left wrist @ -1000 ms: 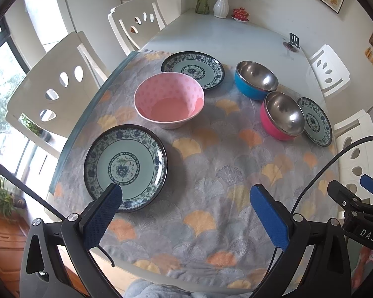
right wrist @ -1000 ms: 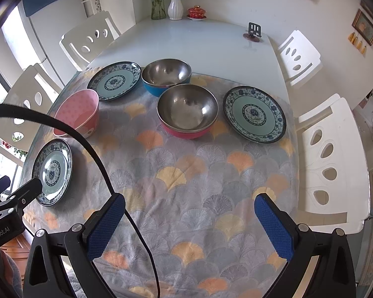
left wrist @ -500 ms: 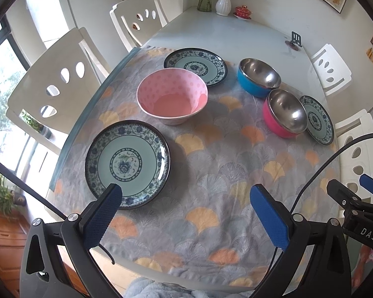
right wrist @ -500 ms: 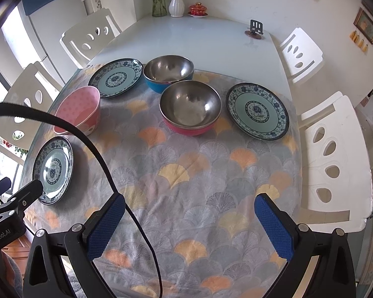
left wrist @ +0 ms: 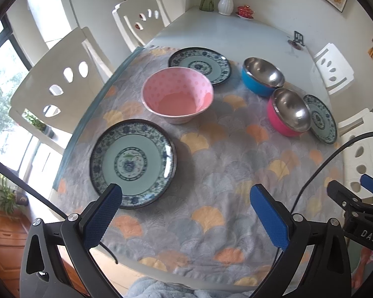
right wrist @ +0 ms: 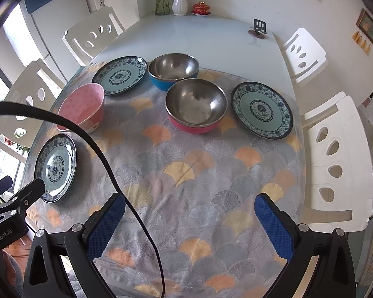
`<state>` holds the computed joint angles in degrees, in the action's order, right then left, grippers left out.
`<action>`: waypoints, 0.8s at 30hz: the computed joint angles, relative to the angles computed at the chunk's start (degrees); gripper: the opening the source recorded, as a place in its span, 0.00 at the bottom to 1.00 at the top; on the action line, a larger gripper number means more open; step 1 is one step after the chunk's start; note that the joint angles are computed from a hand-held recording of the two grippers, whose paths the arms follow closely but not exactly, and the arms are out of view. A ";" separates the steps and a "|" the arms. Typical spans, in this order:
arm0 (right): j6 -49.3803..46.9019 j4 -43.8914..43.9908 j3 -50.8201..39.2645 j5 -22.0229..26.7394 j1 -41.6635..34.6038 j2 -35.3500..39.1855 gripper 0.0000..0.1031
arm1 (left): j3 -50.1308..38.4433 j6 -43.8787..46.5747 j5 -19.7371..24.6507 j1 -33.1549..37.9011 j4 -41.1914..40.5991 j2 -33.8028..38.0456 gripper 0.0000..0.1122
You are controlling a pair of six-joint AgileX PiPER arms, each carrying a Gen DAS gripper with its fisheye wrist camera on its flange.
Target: Organize plates and bowls
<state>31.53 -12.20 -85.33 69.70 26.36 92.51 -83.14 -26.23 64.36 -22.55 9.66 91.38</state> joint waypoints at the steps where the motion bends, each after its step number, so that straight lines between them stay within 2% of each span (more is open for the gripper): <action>1: 0.02 -0.06 0.00 -0.14 0.18 0.16 1.00 | 0.14 -0.32 0.12 0.17 0.63 0.00 0.91; 11: -2.19 2.58 -2.72 -2.71 3.11 4.68 1.00 | 4.74 -1.48 -0.84 7.20 2.43 -2.12 0.91; 15: -4.41 6.07 -4.00 -7.01 4.77 7.60 1.00 | 7.04 -0.63 -1.39 10.86 1.67 -2.28 0.91; 20: -10.70 15.97 -5.65 -13.15 5.15 14.06 1.00 | 9.67 1.70 -3.49 16.35 1.46 -0.91 0.91; 24: -18.04 23.49 -12.34 -11.43 4.38 24.29 1.00 | 11.52 3.70 -7.22 20.68 3.38 1.70 0.91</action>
<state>13.49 11.29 -97.67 58.27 30.74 116.80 -71.62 -22.52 57.13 -1.87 13.04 93.08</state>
